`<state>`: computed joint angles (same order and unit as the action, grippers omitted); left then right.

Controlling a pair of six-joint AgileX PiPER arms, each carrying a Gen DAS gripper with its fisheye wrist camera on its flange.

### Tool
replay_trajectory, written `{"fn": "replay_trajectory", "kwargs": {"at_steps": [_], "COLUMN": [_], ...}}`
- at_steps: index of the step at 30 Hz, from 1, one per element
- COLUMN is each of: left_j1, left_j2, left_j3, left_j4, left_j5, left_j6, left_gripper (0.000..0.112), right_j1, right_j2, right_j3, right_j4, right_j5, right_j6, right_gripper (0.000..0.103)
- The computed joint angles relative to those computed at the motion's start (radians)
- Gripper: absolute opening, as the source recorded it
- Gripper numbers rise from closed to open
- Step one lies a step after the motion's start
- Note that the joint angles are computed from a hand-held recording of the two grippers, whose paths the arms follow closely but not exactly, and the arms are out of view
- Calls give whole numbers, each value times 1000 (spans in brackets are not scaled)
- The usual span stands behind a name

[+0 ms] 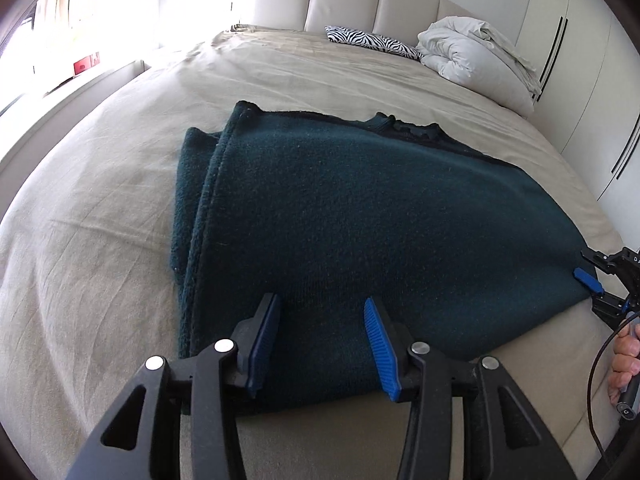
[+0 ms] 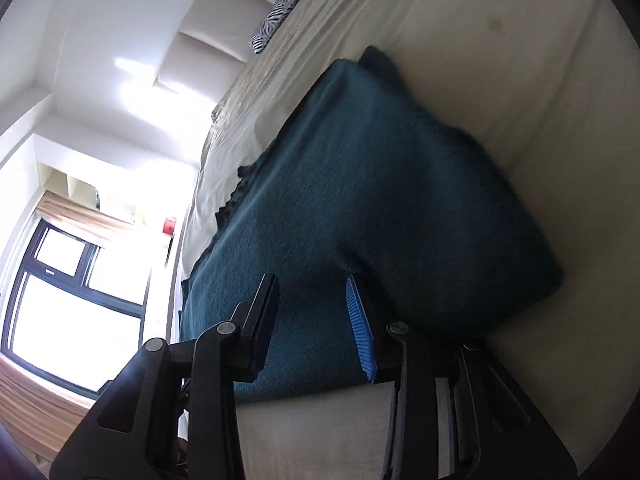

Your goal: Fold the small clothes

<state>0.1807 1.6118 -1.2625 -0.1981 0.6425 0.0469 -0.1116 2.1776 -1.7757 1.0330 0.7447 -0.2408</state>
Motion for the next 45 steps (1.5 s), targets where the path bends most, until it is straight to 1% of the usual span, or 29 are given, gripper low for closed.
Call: {"fn": "replay_trajectory", "kwargs": {"at_steps": [1,2,4,6,9,11,12,13,14,15,17,18,22,24,26,27,29,30,33,35,36,38,39,40,41,42,43,44,45], "left_j1": [1,2,3,1,15,33,41,47,49,49,42,38,31,30,29,27,30,31,37,46,57,95,116,135,157,189,224,257,288], "left_j2": [-13,-24,-37,-36,-36,-35,-36,-39,-40,-40,-40,-41,-45,-47,-48,-49,-47,-47,-48,-51,-55,-76,-93,-111,-127,-139,-143,-141,-135], "left_j3": [9,17,24,24,27,36,43,50,54,55,59,60,65,68,72,74,73,75,77,75,76,82,88,93,95,94,87,74,61], "left_j4": [-6,-14,-24,-16,-20,-45,-58,-71,-78,-78,-58,-45,-46,-51,-50,-48,-54,-57,-69,-88,-116,-199,-233,-247,-262,-298,-340,-372,-398], "left_j5": [0,2,5,12,20,20,20,18,15,13,8,4,0,-1,-7,-9,-10,-12,-11,-6,-3,18,26,30,33,42,58,75,90], "left_j6": [-2,-4,-9,-21,-8,25,43,60,69,70,56,47,40,41,41,38,45,48,61,79,103,162,181,185,192,219,249,271,287], "left_gripper": [48,48,48,48,48,48,48,48,48,48,48,48,48,48,48,48,48,48,48,48,48,48,48,49,50,54,57,58,60], "right_j1": [-7,-6,23,59,209,279,302,309,300,282,242,217,89,20,-17,-21,-27,-21,25,86,104,186,226,256,281,308,329,344,355], "right_j2": [-32,-54,-66,-73,52,179,226,252,249,224,164,122,37,-18,-70,-70,-123,-146,-221,-275,-312,-312,-306,-318,-334,-364,-391,-407,-403], "right_j3": [44,70,69,44,-127,-299,-350,-361,-333,-264,-149,-84,55,120,176,160,203,217,240,244,231,170,126,118,123,138,151,155,134], "right_j4": [2,16,79,107,84,12,-24,-20,23,88,134,141,184,161,137,95,43,15,-138,-306,-406,-606,-706,-788,-846,-934,-1020,-1067,-1073], "right_j5": [-34,-42,4,106,182,245,250,241,230,227,192,163,87,36,-21,-53,-106,-130,-209,-268,-267,-301,-307,-328,-357,-379,-395,-408,-405], "right_j6": [0,-13,-65,-104,-58,35,81,92,64,7,-67,-101,-144,-146,-135,-97,-84,-82,-32,71,129,250,313,359,389,459,536,579,582], "right_gripper": [36,38,38,38,39,39,39,39,38,36,36,36,36,37,38,38,39,41,41,41,41,43,51,62,69,87,98,99,100]}}
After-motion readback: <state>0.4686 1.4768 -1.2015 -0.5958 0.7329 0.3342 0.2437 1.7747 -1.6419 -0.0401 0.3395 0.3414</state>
